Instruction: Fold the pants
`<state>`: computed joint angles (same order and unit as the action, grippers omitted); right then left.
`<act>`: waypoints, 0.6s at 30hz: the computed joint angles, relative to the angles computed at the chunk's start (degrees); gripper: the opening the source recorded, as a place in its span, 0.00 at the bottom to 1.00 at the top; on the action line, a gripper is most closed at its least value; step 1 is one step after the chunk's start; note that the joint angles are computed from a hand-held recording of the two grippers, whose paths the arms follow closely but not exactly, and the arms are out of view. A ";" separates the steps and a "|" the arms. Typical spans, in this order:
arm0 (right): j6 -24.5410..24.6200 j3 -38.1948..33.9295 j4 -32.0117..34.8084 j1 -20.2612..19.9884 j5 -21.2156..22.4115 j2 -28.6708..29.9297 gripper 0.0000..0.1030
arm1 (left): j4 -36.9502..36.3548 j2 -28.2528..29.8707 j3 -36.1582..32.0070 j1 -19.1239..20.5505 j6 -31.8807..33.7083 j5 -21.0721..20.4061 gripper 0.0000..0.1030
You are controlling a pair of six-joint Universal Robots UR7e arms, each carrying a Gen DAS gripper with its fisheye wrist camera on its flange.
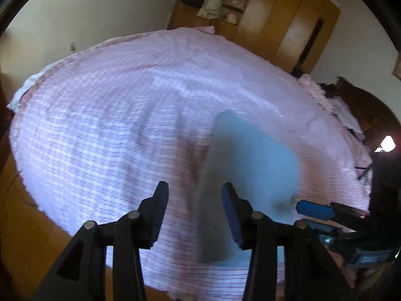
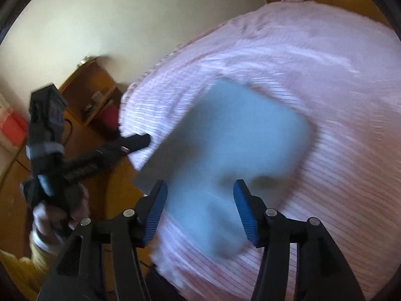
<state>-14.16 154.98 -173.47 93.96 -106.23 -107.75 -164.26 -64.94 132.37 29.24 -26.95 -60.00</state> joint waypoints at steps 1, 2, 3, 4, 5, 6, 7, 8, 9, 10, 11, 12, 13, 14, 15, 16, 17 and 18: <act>-0.54 0.83 -0.07 -0.54 -1.57 -1.70 0.49 | -0.65 0.24 -0.19 0.10 0.73 -1.24 0.55; -0.61 1.23 0.01 -1.12 -2.70 -2.54 0.50 | -1.55 0.83 -0.60 0.46 1.92 -3.30 0.58; -0.75 1.71 0.47 -2.26 -3.08 -3.56 0.53 | -1.83 1.45 -1.00 0.68 2.45 -4.46 0.58; -0.92 2.10 1.56 -3.95 -2.56 -4.75 0.55 | -1.63 2.04 -1.45 0.96 2.86 -5.28 0.58; -0.56 2.15 2.47 -5.08 -2.04 -5.10 0.55 | -1.04 2.75 -2.01 1.25 3.11 -5.88 0.58; -0.08 2.14 4.02 -6.84 -0.97 -5.75 0.55 | -0.36 3.79 -2.71 1.58 3.54 -6.25 0.58; 0.43 2.26 5.63 -9.08 0.88 -6.74 0.55 | -0.31 4.55 -2.98 1.59 3.83 -5.84 0.58; 0.93 2.35 6.24 -10.76 2.68 -6.95 0.55 | -0.26 5.33 -3.25 1.66 4.21 -5.27 0.58; 1.30 2.43 6.41 -12.15 4.13 -6.84 0.55 | -0.16 6.11 -3.60 2.05 5.18 -5.45 0.58; 1.75 2.62 5.31 -13.17 4.86 -5.73 0.55 | -0.19 6.74 -3.91 2.55 6.23 -6.10 0.58; 1.58 2.85 4.56 -14.07 5.26 -5.16 0.55 | 0.27 7.23 -4.20 2.91 6.86 -6.29 0.58; 1.86 2.83 3.79 -14.28 5.48 -3.95 0.55 | 1.14 7.80 -4.43 2.94 7.07 -5.45 0.58; 1.91 2.78 3.01 -14.44 6.07 -2.60 0.55 | 1.39 8.18 -4.45 2.84 7.47 -4.89 0.58; 1.93 2.72 2.03 -14.34 6.41 -1.28 0.55 | 1.49 8.72 -4.49 2.69 8.34 -4.26 0.58; 1.84 2.58 0.53 -14.14 6.60 0.39 0.55 | 1.35 9.14 -4.42 2.58 8.93 -3.85 0.58; 1.43 2.39 -0.90 -13.98 6.83 2.00 0.55 | 1.25 9.43 -4.38 2.54 9.46 -3.63 0.58; 1.24 1.96 -2.15 -13.89 6.92 3.77 0.55 | 1.11 9.89 -4.54 2.65 10.03 -3.60 0.59; 1.21 1.90 -2.73 -13.84 7.05 4.46 0.55 | 0.93 10.42 -4.76 2.91 10.53 -3.85 0.60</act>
<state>-12.95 156.88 -176.21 80.12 -99.18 -103.28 -163.33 -54.52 127.61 32.15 -16.42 -63.84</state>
